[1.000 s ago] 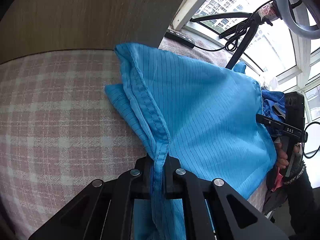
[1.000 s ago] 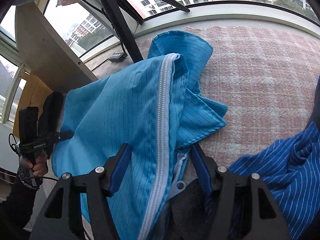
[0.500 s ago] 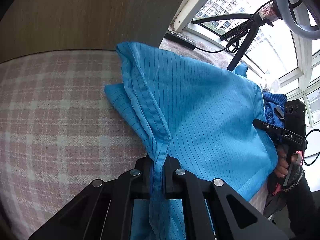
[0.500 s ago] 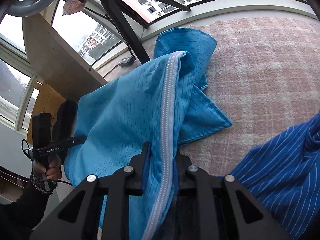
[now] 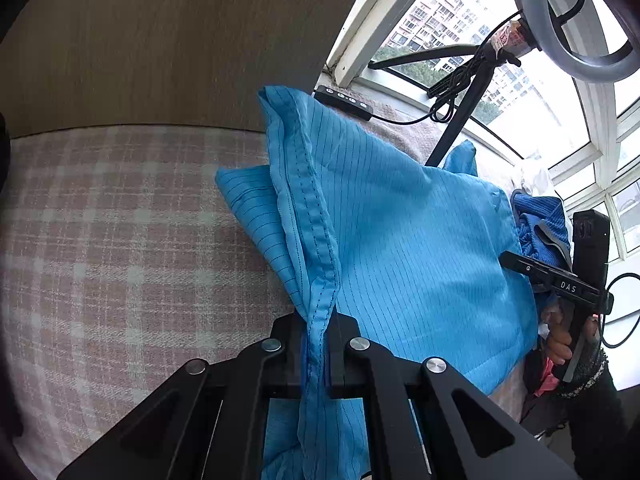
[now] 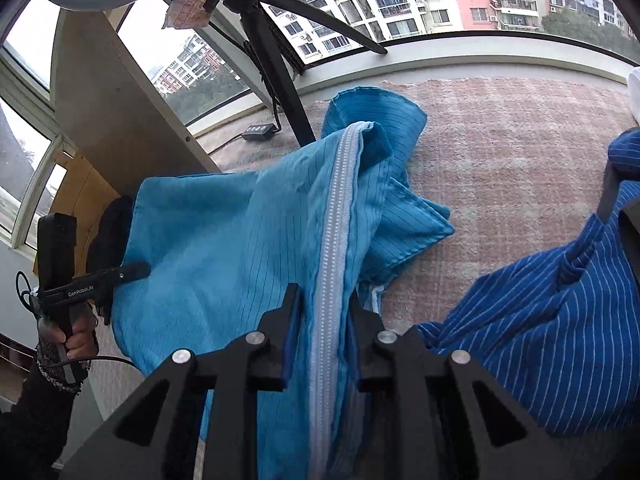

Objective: Fold clothes

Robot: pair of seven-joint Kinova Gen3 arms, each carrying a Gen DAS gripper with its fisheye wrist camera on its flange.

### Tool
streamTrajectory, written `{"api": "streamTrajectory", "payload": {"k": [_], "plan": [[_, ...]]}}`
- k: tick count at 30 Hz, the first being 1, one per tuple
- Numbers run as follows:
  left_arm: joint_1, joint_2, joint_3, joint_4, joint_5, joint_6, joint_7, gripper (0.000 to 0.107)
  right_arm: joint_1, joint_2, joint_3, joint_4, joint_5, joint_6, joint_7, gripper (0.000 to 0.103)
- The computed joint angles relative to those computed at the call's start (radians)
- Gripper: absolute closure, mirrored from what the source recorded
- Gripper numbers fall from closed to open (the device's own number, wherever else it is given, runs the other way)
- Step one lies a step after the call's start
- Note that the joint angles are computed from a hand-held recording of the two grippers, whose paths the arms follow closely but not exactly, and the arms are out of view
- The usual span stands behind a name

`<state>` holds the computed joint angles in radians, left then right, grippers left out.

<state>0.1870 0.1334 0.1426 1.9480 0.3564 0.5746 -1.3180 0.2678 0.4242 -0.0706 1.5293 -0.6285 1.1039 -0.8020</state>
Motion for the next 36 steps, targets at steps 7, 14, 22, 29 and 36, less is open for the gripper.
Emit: {"api": "streamTrajectory", "payload": {"k": [7,14,22,29,36], "plan": [[0.031,0.028,-0.002,-0.006,-0.064,-0.008,0.065,0.103,0.116,0.061,-0.128,0.004,-0.011,-0.063,0.137,0.030],[0.002,0.037,0.013,0.022,-0.010,-0.041,0.006,0.103,0.102,0.155,-0.087,-0.035,-0.188,0.055,0.247,0.075],[0.027,-0.042,0.007,0.030,-0.025,-0.043,0.057,0.103,0.203,0.101,-0.144,0.024,-0.271,0.089,0.286,0.095],[0.072,-0.176,0.021,0.020,-0.139,0.015,0.183,0.103,0.256,-0.028,-0.122,0.131,-0.362,0.113,0.341,0.097],[0.068,-0.201,-0.004,0.027,-0.099,0.101,0.179,0.104,0.165,-0.091,-0.035,0.138,-0.312,0.130,0.271,0.097]]}}
